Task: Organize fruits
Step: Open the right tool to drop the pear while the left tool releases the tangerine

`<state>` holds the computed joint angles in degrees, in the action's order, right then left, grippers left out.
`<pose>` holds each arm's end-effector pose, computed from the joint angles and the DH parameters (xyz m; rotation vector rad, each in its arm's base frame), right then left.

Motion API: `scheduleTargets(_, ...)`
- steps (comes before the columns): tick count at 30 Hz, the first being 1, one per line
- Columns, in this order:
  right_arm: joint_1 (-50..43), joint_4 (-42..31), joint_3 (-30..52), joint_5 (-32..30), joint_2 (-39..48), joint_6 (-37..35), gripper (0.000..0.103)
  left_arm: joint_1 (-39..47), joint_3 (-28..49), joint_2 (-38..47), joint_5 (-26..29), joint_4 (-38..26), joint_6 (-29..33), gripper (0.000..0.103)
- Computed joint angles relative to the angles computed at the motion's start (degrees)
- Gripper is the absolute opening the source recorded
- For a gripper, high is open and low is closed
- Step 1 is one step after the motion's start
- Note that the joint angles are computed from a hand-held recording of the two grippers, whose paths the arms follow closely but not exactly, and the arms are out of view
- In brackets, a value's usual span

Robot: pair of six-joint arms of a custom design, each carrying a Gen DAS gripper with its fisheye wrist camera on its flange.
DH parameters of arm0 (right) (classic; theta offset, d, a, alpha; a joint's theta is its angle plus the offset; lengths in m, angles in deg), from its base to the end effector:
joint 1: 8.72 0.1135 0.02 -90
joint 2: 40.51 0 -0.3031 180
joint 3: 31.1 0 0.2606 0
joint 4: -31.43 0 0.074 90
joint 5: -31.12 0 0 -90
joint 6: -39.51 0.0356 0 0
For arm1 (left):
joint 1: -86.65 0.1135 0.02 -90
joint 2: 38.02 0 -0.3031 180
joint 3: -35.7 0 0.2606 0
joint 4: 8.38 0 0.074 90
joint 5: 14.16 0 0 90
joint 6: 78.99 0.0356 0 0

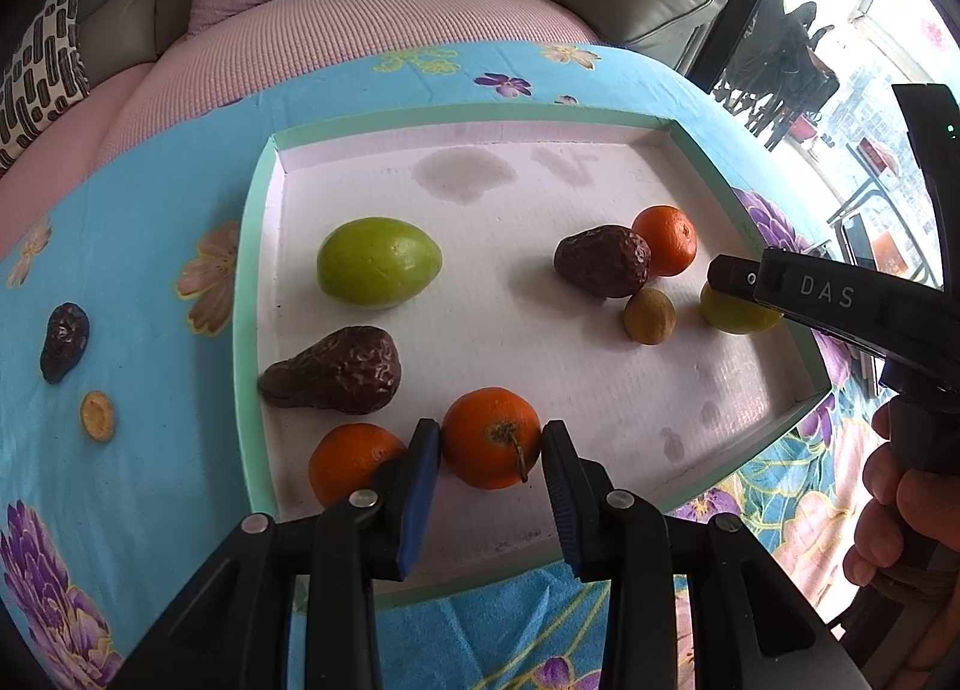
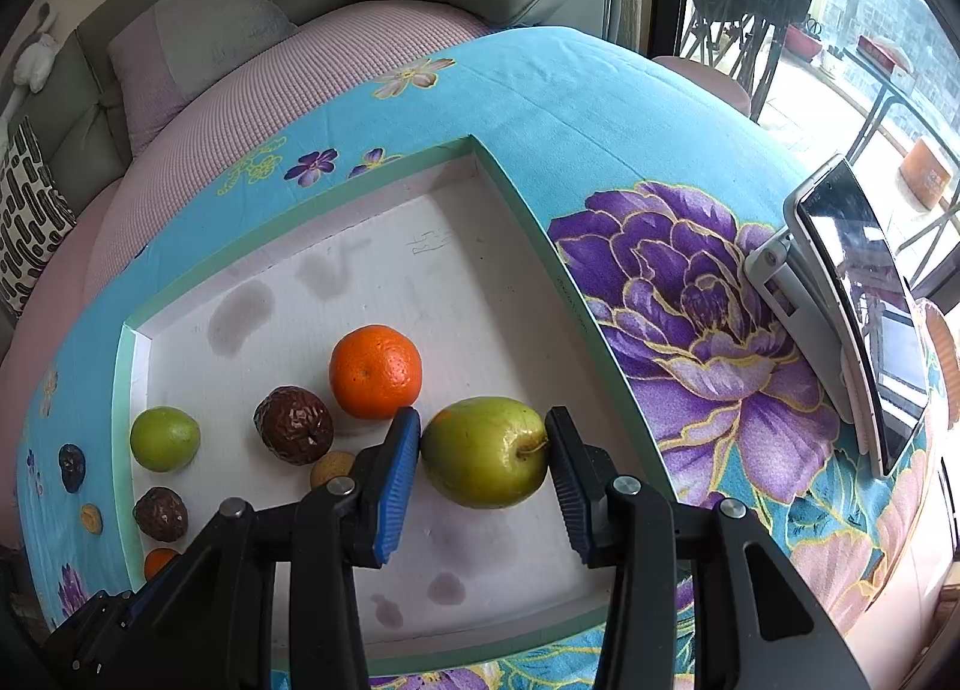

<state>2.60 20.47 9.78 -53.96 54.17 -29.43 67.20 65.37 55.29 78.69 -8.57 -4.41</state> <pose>0.2411 0.0452 0.1063 0.2546 2.6826 0.0570 0.1894 -0.0688 0.0843 0.1109 2.7071 -0.2530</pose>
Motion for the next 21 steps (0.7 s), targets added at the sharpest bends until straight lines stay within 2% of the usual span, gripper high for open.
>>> scheduleTargets(6,1.5,-0.9,0.7,2.2,0.5,-0.1,0.045,0.4,0.4,-0.2,0.4,-1.0,0.3,0.039)
scheduleTargets(9,2.5,-1.9,1.6,4.1,1.6,-0.1,0.048,1.3,0.2,-2.3,0.9,-2.3,0.5,0.042)
scheduleTargets(14,3.6,-2.0,1.9,5.2,1.3,-0.2,0.053,4.9,-0.1,-7.2,1.6,-5.3,1.5,0.058)
scheduleTargets(16,4.5,-1.9,1.9,5.8,0.7,-0.3,0.070,7.6,0.0,-9.6,1.6,-7.0,2.1,0.065)
scheduleTargets(17,5.0,-1.6,1.7,6.2,0.2,-0.4,0.073,9.2,0.0,-10.8,1.4,-7.7,2.5,0.068)
scheduleTargets(19,6.6,-1.4,1.8,6.9,-0.5,-0.5,0.079,12.7,-0.2,-12.4,0.2,-8.1,3.5,0.085)
scheduleTargets(21,8.2,-0.8,1.7,7.2,-1.0,-0.7,0.086,17.1,-0.5,-13.5,-0.4,-8.1,5.0,0.094)
